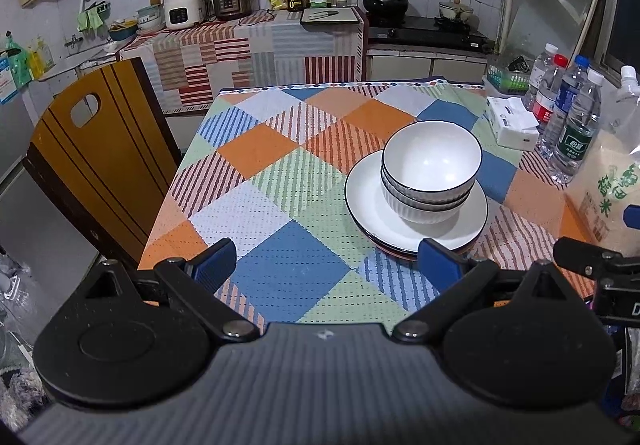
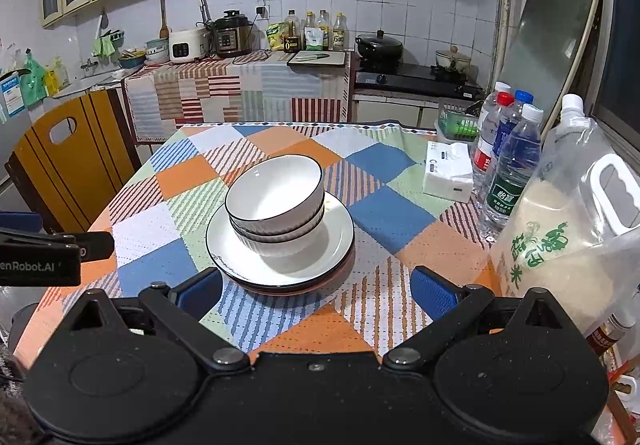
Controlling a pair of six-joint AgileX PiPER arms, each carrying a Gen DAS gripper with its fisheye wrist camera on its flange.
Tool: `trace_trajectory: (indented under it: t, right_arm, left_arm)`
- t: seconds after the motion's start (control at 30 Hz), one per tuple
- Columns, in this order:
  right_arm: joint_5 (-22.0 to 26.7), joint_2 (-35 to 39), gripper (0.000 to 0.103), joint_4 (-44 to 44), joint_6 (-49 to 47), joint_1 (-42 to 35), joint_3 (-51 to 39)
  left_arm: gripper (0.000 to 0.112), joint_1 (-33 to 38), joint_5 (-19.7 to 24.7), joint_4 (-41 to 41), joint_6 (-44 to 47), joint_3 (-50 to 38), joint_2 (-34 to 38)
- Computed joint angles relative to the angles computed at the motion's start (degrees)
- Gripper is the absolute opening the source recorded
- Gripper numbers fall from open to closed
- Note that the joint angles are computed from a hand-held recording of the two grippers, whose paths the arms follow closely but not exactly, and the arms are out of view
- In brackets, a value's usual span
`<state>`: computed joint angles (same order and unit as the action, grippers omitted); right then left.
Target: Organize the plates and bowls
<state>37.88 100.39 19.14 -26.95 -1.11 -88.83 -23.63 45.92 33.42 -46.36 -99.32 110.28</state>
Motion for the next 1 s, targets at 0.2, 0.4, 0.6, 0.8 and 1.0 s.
trace_trajectory:
  t: [0.2, 0.4, 0.6, 0.8, 1.0]
  right_arm:
    - [0.13, 0.08, 0.101, -0.32, 0.17, 0.04, 0.01]
    - [0.16, 0.0, 0.101, -0.96, 0.76, 0.26, 0.19]
    - [0.36, 0.18, 0.101, -1.45, 1.12, 0.37, 0.21]
    - [0.73, 0.21, 0.101, -1.69, 1.37, 0.35, 0.16]
    - [0.99, 0.44, 0.101, -1.76, 1.36, 0.33, -0.19]
  left_arm:
    - [0.098, 0.15, -0.03, -0.32, 0.37, -0.04, 0.03]
    - [0.098, 0.26, -0.56, -0.81, -0.16, 0.5, -0.1]
    - [0.098, -0.22, -1.86, 1.06, -3.37, 2.25, -0.71]
    - [0.099, -0.51, -2.09, 1.68, -4.73, 2.69, -0.94]
    - [0.099, -0.77, -1.81, 1.53, -4.89, 2.67, -0.88]
